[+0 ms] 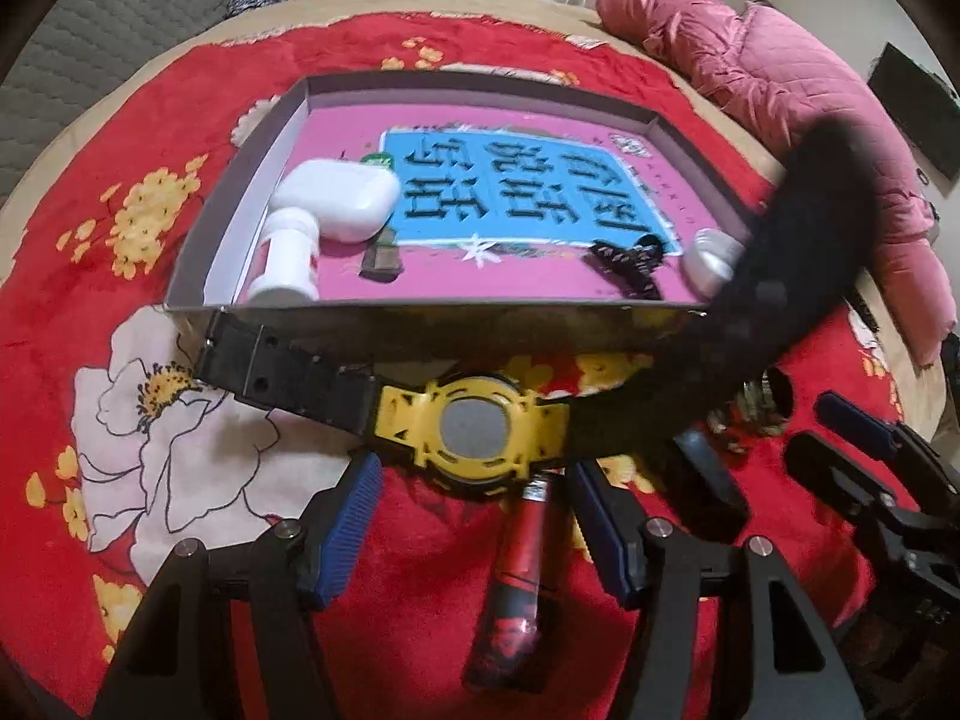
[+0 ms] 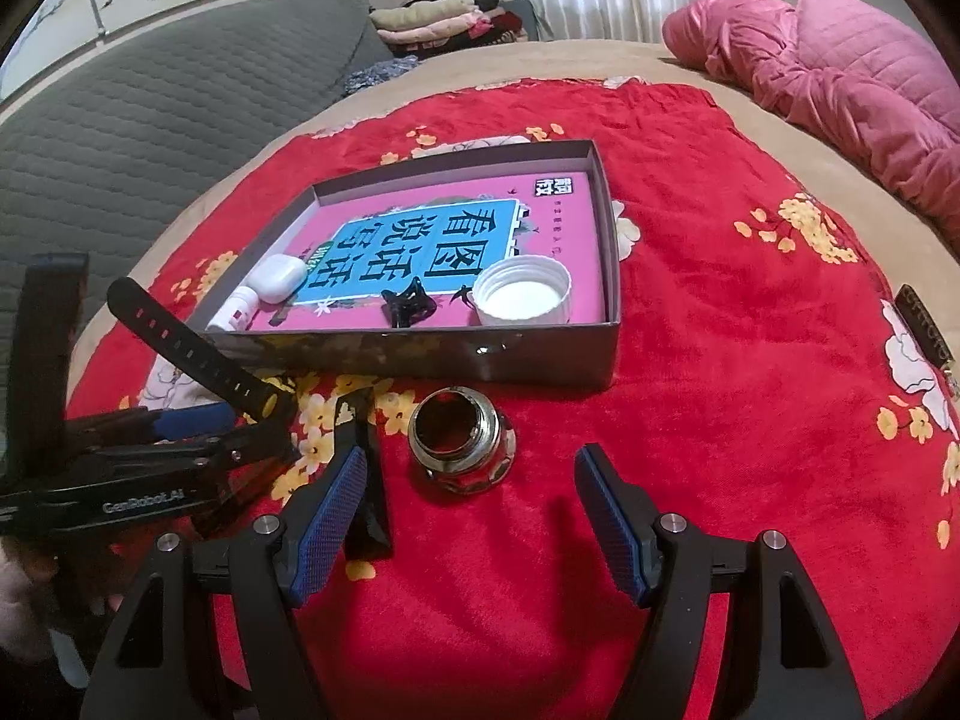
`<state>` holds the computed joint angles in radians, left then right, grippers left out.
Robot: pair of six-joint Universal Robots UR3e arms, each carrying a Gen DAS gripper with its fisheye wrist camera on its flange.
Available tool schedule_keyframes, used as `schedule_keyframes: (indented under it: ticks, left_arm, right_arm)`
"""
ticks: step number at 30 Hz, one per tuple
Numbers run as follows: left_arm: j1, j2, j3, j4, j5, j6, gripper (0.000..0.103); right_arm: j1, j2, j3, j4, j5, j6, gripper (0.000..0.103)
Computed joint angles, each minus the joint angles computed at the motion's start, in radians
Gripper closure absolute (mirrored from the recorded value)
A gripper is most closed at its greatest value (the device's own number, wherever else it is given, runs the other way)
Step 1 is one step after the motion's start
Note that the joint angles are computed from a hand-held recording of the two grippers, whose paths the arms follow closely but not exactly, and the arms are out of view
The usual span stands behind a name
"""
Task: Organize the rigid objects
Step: 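Grasp the yellow watch with the left tool while the right tool grasps the silver ring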
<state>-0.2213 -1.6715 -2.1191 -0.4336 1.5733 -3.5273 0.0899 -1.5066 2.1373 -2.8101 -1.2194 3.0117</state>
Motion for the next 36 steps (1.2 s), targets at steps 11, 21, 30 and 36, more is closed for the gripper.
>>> schedule_keyframes:
  ticks: [11, 21, 30, 36]
  left_arm:
    - [0.060, 0.003, -0.057, 0.074, -0.045, 0.006, 0.040]
    - [0.087, 0.032, -0.109, 0.120, -0.063, -0.005, 0.040]
    - [0.050, -0.011, -0.080, 0.143, 0.002, -0.022, 0.039]
    - [0.031, -0.034, -0.050, 0.128, 0.032, -0.013, 0.041]
  right_arm:
    - [0.052, 0.111, -0.060, -0.040, -0.068, 0.015, 0.029]
    - [0.084, 0.177, -0.084, -0.102, -0.152, 0.022, 0.029]
    - [0.121, 0.222, -0.100, -0.148, -0.177, -0.003, 0.030]
    - [0.096, 0.219, -0.095, -0.146, -0.142, 0.014, 0.031]
